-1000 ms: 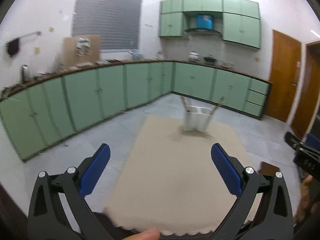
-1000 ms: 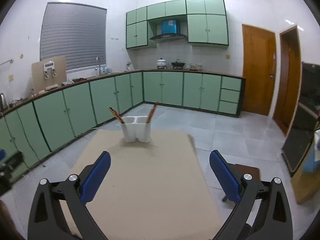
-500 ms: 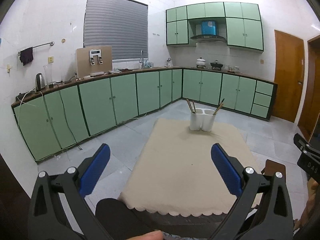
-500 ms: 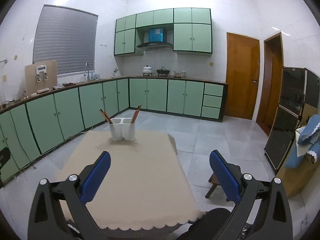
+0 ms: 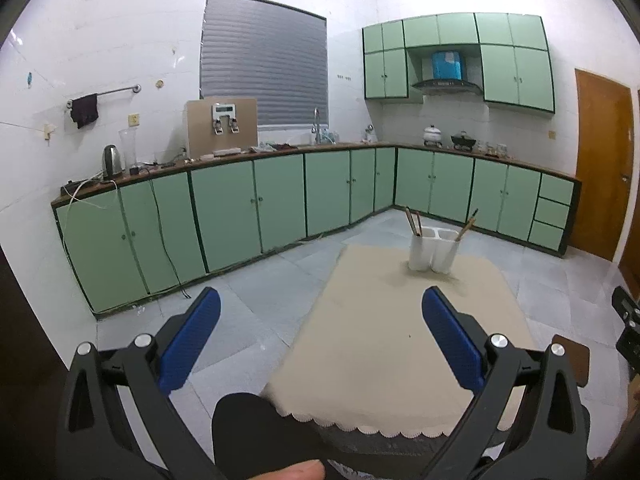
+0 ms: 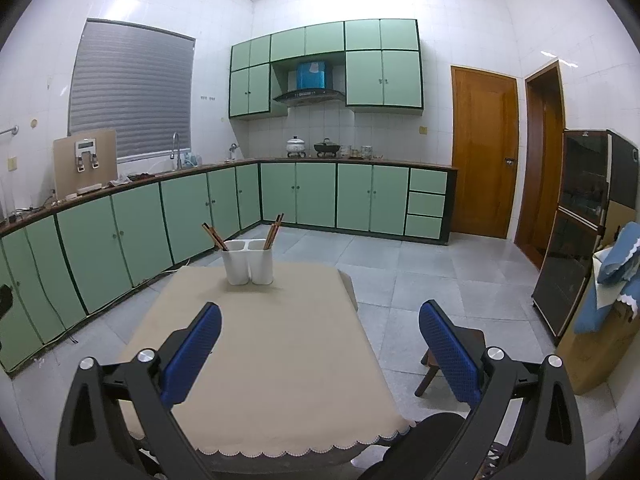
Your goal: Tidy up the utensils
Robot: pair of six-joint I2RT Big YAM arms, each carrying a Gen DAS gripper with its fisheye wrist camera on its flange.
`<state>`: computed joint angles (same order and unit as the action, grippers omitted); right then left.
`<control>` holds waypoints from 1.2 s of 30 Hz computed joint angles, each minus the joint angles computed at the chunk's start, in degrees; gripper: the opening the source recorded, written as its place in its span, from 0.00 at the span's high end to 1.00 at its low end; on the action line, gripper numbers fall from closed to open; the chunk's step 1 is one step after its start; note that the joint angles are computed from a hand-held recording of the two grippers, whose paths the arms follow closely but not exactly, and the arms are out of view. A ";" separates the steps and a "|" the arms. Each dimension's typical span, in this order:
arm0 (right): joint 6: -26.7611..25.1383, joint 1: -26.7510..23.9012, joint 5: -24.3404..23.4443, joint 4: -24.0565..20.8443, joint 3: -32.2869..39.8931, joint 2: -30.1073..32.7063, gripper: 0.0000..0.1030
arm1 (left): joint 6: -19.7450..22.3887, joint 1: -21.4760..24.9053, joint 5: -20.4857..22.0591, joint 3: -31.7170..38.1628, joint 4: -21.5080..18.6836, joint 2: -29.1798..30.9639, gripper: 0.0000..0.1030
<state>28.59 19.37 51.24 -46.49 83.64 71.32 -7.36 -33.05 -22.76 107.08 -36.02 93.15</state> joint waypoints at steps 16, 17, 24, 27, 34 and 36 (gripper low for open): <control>0.04 -0.14 0.03 0.20 0.41 0.48 0.06 | -0.54 0.32 -0.84 0.57 0.44 0.25 0.05; 0.16 -0.18 0.05 0.12 0.41 0.48 0.06 | -0.58 0.31 -0.82 0.54 0.43 0.25 0.05; 0.74 -0.07 1.02 0.55 0.02 0.14 0.06 | -0.58 0.43 -0.79 0.07 1.43 0.06 0.05; 0.71 -0.01 1.38 1.13 -0.24 -0.15 0.06 | -0.69 0.40 -1.00 0.14 1.35 0.05 0.05; 0.42 0.09 1.91 2.21 -0.66 -0.44 0.06 | -0.90 0.33 -1.17 0.28 1.29 0.13 0.05; 0.40 0.10 2.00 2.37 -0.66 -0.42 0.06 | -0.98 0.28 -1.16 0.17 1.14 -0.04 0.05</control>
